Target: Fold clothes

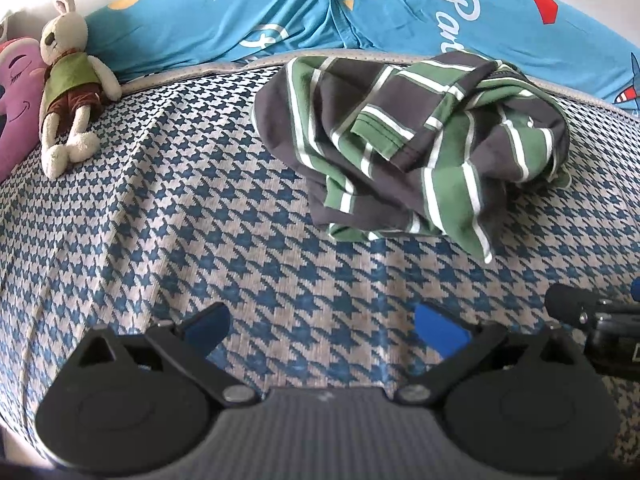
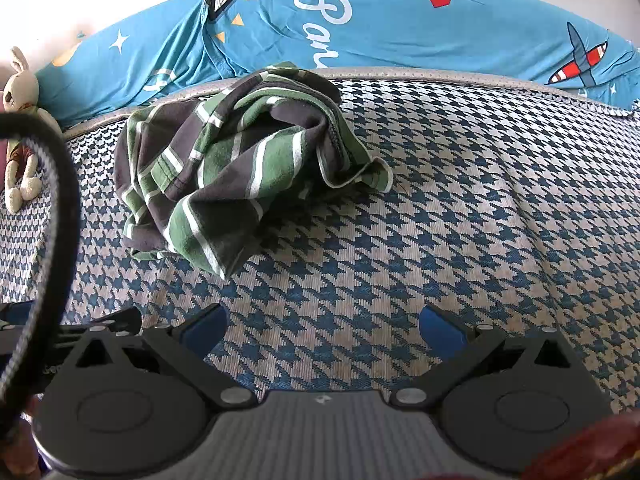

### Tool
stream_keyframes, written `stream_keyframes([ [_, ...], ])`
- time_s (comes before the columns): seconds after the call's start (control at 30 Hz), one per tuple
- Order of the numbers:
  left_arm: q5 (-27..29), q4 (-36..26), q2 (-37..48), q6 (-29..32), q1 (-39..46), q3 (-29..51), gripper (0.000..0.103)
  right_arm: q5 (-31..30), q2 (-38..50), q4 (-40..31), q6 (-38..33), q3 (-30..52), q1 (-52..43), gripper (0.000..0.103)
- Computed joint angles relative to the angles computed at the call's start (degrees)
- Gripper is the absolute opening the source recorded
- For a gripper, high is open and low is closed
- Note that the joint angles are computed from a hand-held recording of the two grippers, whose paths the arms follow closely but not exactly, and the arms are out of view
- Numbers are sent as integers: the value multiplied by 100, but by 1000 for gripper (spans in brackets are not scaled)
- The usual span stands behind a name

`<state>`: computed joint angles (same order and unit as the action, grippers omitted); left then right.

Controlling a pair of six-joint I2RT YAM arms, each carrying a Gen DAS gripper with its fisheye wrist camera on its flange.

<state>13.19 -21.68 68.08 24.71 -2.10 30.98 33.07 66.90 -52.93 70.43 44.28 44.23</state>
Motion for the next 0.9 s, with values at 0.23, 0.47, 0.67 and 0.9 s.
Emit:
stream_keyframes([
  [0.23, -13, 35, -1, -2, 6, -24, 103, -19, -11, -10, -17, -4, -16, 103],
  [0.47, -1, 56, -8, 58, 34, -54, 103, -29, -18, -27, -17, 3, -34, 103],
  [0.67, -47, 45, -56, -9, -16, -71, 103, -36, -19, -32, -30, 7, -37, 103],
  [0.9, -36, 43, -34, 0, 9, -57, 103, -46, -7, -27, -36, 11, -48, 103],
])
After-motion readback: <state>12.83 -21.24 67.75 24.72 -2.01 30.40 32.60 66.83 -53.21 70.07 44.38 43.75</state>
